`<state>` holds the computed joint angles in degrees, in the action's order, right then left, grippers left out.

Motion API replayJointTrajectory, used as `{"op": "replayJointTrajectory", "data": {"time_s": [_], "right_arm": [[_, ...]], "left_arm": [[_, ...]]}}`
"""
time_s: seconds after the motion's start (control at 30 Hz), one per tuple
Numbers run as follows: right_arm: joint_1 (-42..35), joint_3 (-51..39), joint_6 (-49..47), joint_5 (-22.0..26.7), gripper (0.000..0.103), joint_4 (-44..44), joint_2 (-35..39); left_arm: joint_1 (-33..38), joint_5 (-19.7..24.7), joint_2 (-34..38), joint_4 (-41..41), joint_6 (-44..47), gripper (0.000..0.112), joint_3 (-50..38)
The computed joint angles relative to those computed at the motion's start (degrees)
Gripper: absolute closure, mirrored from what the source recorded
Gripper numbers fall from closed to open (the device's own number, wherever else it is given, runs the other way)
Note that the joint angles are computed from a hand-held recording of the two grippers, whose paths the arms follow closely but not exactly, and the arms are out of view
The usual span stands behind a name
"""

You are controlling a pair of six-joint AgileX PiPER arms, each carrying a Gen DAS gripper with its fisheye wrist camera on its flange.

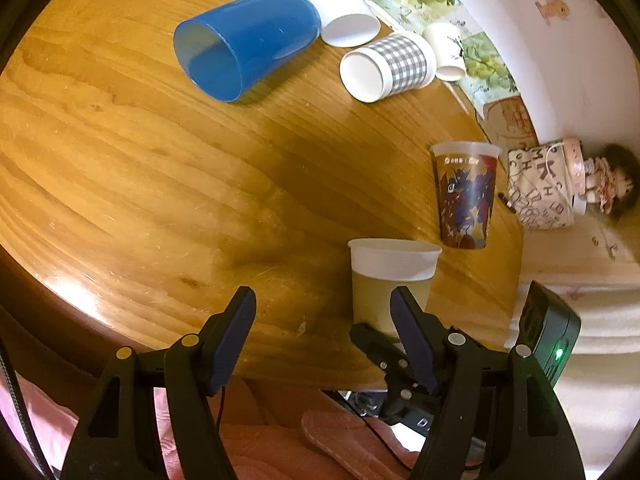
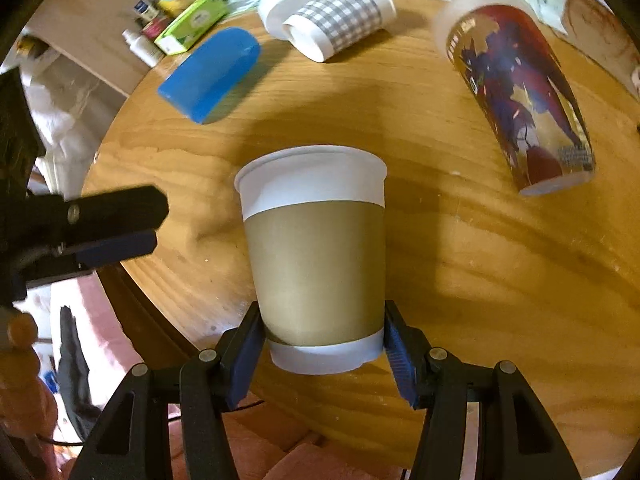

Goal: Flip cup upright
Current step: 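Turn the cup rim-up with the left gripper while the right gripper opens and releases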

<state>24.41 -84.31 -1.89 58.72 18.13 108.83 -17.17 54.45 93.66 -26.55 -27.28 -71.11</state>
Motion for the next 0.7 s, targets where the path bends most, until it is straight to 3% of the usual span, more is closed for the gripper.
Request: {"op": "replayJointTrajectory", "data": {"time_s": [0.13,0.23,0.7], "right_arm": [[-1.2,-2.1,3.0,2.6,0.046,3.6,1.9],[-5.0,-2.0,3.4,5.6,0.046,15.7,3.6],[-2.5,4.4,12.7,-1.8,0.046,19.0,0.2]], "left_arm": [[0.6,3.1,1.0,0.5,2.2,0.039,-1.9],[0.9,5.6,2.1,1.3,4.3,0.039,-4.0],[1.8,14.8,8.7,2.5,13.6,0.039,-13.1]]}}
